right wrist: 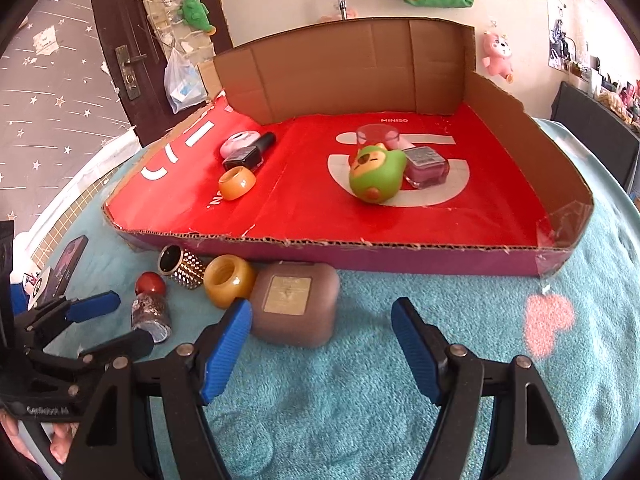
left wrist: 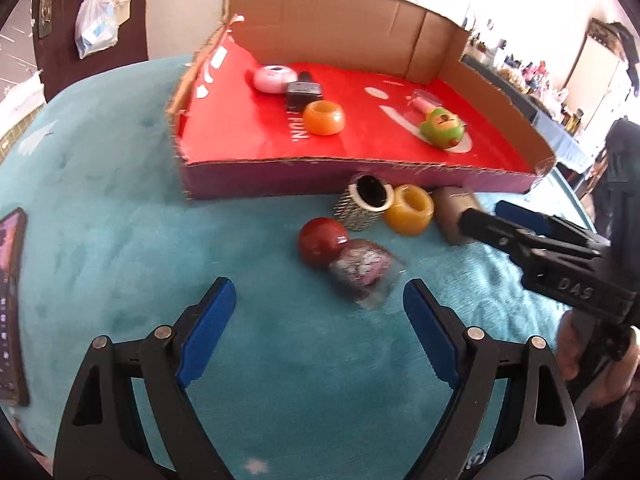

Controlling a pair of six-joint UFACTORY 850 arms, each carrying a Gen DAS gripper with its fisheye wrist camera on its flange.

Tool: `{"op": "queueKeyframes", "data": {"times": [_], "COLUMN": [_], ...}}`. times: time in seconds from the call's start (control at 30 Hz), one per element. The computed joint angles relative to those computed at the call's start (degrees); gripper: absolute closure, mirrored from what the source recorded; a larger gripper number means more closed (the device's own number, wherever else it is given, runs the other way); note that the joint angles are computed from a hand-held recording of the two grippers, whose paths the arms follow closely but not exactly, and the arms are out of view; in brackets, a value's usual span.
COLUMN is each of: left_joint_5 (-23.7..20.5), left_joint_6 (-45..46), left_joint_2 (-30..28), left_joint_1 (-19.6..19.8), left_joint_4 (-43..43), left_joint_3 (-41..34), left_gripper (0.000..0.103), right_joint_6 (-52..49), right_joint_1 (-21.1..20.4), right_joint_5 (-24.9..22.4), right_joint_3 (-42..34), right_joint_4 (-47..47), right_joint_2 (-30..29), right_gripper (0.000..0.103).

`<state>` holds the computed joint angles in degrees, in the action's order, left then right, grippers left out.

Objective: Organize rigid objects
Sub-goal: 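Close left tool on red-capped glitter polish while right tool grasps brown compact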

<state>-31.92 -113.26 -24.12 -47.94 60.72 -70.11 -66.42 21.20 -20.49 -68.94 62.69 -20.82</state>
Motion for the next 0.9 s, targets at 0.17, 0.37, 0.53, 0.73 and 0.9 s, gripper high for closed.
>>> {"op": "queueKeyframes", "data": {"times": [0.17,0.37,0.53,0.73,0.9], "left_joint_5": [-0.9,-1.9,-2.1,-3.4,-6.9], "left_joint_6": [2.9,1.8,-4.2,-5.5,-3.9], "left_joint_2": [-2.6,-2.4,-0.1,-1.7,-4.4], "left_joint_1": [-0.1,0.3,0.2,-0.2,-0.7], "left_joint_4": [-1.1,-1.1,1.6,1.4,0.4], "left_joint_3": [-3.4,-3.1,0.3,-1.8,-5.2], "left_gripper": [0.017,0.017,0.017,0.017,0.033], "right_joint_6": [4.3,5.8,6.1,10.2,8.0], "right_joint_1": [0.9,1.1,2.4,2.9,2.0], "right_joint_5": [0.7,1.0,5.6,4.3,1.8], "right_joint_3": [-1.5,-1.6,0.6,-0.7,-1.3], "right_joint_4": [-5.3,-8.2,-10.9,-14.0,-10.8], "right_joint_2": [-1.0,-0.9,1.0,-0.6,-1.1], "right_gripper": [0.026,0.025,0.027,0.034,0.043]}}
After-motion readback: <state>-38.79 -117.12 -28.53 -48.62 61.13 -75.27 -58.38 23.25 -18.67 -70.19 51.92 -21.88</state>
